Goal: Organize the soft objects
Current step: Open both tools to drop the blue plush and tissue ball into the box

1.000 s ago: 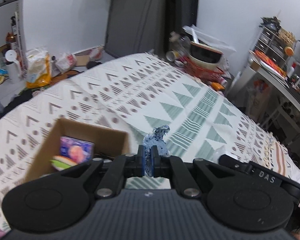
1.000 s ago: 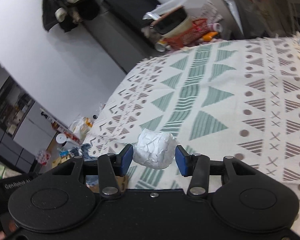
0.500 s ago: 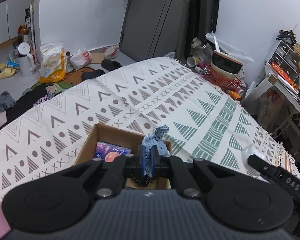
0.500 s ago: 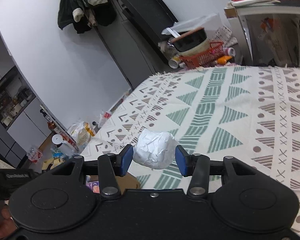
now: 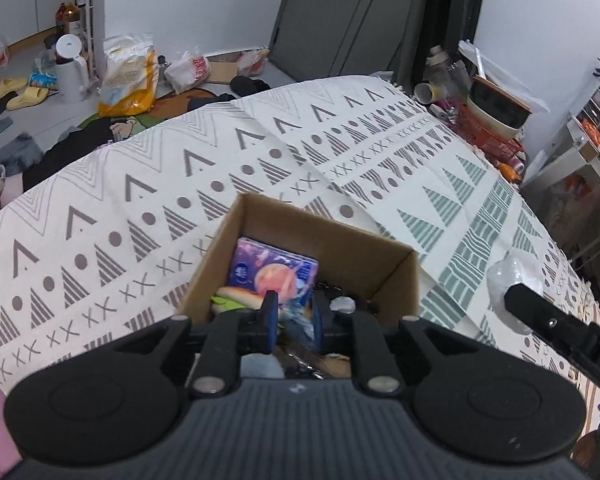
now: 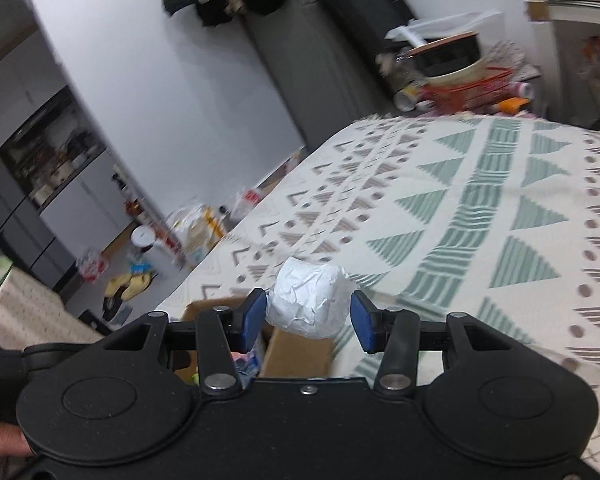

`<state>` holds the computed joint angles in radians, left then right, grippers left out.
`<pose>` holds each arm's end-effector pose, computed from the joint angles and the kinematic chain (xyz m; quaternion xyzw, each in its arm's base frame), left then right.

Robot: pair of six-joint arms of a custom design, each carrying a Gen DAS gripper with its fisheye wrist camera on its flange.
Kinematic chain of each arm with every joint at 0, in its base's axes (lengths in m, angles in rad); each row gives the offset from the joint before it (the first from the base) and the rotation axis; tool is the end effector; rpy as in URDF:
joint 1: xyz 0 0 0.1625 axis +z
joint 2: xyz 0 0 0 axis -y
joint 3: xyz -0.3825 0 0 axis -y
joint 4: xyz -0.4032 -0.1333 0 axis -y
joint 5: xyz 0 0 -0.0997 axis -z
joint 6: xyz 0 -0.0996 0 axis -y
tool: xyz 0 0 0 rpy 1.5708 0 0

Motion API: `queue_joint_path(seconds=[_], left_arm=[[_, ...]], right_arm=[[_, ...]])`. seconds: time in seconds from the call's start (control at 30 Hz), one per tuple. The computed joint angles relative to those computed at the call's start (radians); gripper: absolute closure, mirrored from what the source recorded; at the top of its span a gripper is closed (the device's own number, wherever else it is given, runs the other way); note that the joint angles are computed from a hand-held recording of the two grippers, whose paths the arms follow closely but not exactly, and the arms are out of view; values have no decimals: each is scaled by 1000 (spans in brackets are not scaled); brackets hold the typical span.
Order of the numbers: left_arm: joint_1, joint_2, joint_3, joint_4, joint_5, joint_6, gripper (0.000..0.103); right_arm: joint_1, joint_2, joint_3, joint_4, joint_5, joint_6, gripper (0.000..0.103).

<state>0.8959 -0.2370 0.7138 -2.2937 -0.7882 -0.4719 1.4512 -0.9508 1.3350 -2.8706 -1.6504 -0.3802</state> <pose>-0.3684 -0.7861 0.0231 0.0464 0.9174 -0.3007 0.2564 0.0367 -0.7452 0.3412 0.0990 -0.8910 0.4191 0.1438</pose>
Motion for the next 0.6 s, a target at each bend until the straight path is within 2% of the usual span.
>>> queue_joint_path(seconds=[0.13, 0.3, 0.4, 0.43, 0.47, 0.53, 0.6], left_arm=[[7, -6, 3, -8, 7, 12, 72], [16, -11, -4, -18, -9, 33, 63], [20, -19, 3, -26, -18, 35, 58], [21, -22, 5, -26, -18, 32, 56], [22, -26, 9, -28, -19, 27, 55], [22, -32, 9, -15, -18, 16, 52], [20, -36, 4, 7, -5, 9, 50]], right_arm=[[10, 15, -8, 27, 14, -15, 57], [18, 31, -18, 55, 35, -19, 57], [18, 39, -26, 74, 72, -20, 54], [18, 40, -27, 85, 89, -33, 51], [20, 40, -32, 101, 93, -46, 39], [23, 40, -26, 84, 91, -51, 26], [24, 39, -27, 76, 78, -36, 24]])
